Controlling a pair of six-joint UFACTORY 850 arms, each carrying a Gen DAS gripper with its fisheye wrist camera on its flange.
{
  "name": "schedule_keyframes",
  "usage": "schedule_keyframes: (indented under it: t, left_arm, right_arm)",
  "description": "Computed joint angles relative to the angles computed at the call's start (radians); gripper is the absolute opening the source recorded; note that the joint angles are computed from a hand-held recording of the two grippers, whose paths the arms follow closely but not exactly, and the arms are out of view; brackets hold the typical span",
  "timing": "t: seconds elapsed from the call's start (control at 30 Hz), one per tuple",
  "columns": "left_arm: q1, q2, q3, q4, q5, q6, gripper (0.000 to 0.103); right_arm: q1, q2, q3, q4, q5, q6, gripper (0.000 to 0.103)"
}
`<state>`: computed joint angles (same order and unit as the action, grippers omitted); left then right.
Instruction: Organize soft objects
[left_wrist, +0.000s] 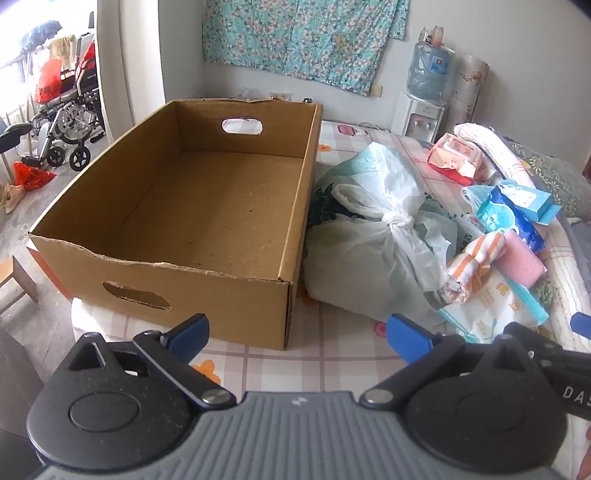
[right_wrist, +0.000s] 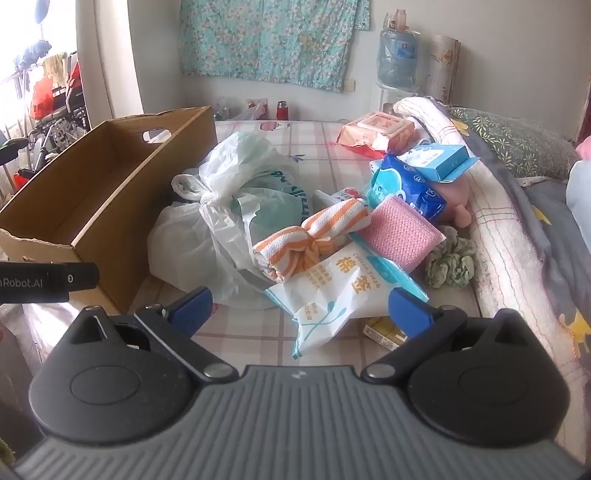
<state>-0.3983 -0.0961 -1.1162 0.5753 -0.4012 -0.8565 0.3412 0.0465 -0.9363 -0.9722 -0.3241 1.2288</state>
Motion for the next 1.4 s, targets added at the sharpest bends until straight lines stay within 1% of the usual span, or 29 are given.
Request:
schedule_keyframes:
  t: [0.33, 0.73, 1.07, 1.4]
  left_arm:
    - [0.004, 0.0, 0.006, -0.089, 0.02, 0.103, 0.103]
    - [0.01, -0.009, 0.001, -0.183, 0.025, 0.209, 0.103]
    - [0.011, -0.012, -0.001, -0.196, 0.025, 0.218, 0.103]
    - [0.012, -0.015, -0.002, -0.203, 0.025, 0.229, 0.103]
  right_arm:
    - [0.004, -0.003, -0.003, 0.021, -0.002, -0.024, 0.102]
    - [0.001, -0.005, -0.003, 0.033, -0.004, -0.031, 0.102]
    - [-0.001, -0.012, -0.007, 0.047, -0.005, -0.043, 0.102]
    - [0.003, -0.019, -0.014, 0.053, -0.024, -0.05, 0.102]
